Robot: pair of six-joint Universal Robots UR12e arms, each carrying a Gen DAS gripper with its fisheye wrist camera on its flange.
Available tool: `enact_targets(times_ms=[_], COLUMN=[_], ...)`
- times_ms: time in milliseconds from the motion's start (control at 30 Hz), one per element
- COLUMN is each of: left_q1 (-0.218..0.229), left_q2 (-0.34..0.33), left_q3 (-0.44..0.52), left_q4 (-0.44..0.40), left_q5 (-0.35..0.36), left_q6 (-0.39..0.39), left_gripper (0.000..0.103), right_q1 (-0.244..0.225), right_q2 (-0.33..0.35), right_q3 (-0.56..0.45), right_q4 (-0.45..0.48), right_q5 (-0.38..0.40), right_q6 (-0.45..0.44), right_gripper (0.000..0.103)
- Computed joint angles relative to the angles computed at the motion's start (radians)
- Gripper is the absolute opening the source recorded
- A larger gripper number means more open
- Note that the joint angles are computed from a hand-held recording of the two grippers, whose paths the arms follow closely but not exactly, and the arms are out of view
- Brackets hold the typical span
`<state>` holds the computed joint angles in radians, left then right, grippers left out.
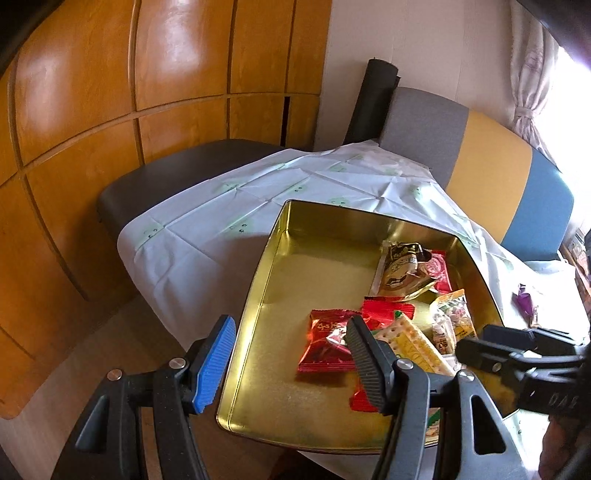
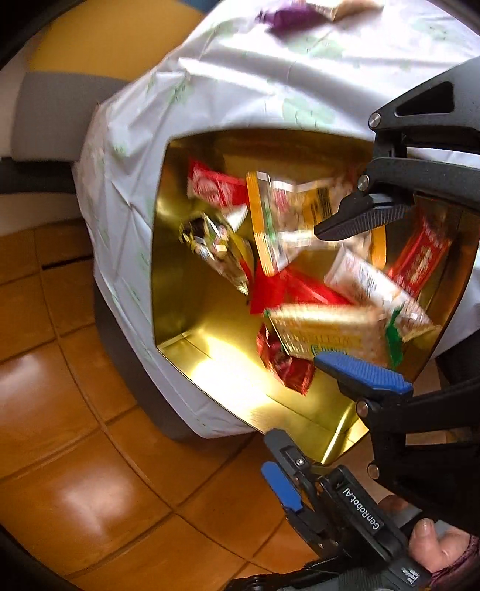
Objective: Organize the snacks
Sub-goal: 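Carry the WEIDAN crackers over the gold tray and release them with the right gripper, then move both grippers back toward the purple pouch and pastry bag on the cloth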
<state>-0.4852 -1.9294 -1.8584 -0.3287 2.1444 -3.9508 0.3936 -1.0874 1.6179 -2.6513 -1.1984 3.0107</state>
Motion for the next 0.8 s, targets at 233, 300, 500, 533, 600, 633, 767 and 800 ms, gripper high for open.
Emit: enact_targets(times_ms=[233, 300, 500, 533, 600, 633, 767, 800], left_q1=[-0.012, -0.017, -0.029, -0.031, -0.038, -0.041, -0.054, -0.056], left_q2=[-0.007, -0.011, -0.023, -0.025, -0.032, -0.035, -0.052, -0.054], left_q3=[0.019, 0.025, 0.049, 0.053, 0.065, 0.071, 0.099, 0.103], left_q4=[0.003, 0.005, 0.005, 0.005, 0.008, 0.009, 0.014, 0.015], left_q5=[0.012, 0.015, 0.014, 0.014, 0.017, 0.02, 0.022, 0.019], left_q6=[0.041, 0.056, 0.102, 0.113, 0.144, 0.157, 0.21, 0.219], left_gripper=[0.063, 0.063, 0.063, 0.063, 0.063, 0.063, 0.063, 0.063], right_q1=[-0.037, -0.052, -0.094, -0.101, -0.118, -0.126, -0.164, -0.17], right_q2=[-0.03, -0.042, -0.066, -0.07, -0.079, -0.083, -0.097, -0.099], right_q3=[0.038, 0.053, 0.089, 0.095, 0.106, 0.112, 0.134, 0.138], right_q4=[-0.08, -0.095, -0.115, -0.114, -0.109, -0.109, -0.105, -0.107], right_q5=[-0.053, -0.07, -0.139, -0.154, -0.186, -0.199, -0.252, -0.268], right_q6=[0.037, 0.04, 0.042, 0.04, 0.038, 0.038, 0.049, 0.051], right_gripper=[0.072, 0.073, 0.075, 0.075, 0.076, 0.077, 0.077, 0.078])
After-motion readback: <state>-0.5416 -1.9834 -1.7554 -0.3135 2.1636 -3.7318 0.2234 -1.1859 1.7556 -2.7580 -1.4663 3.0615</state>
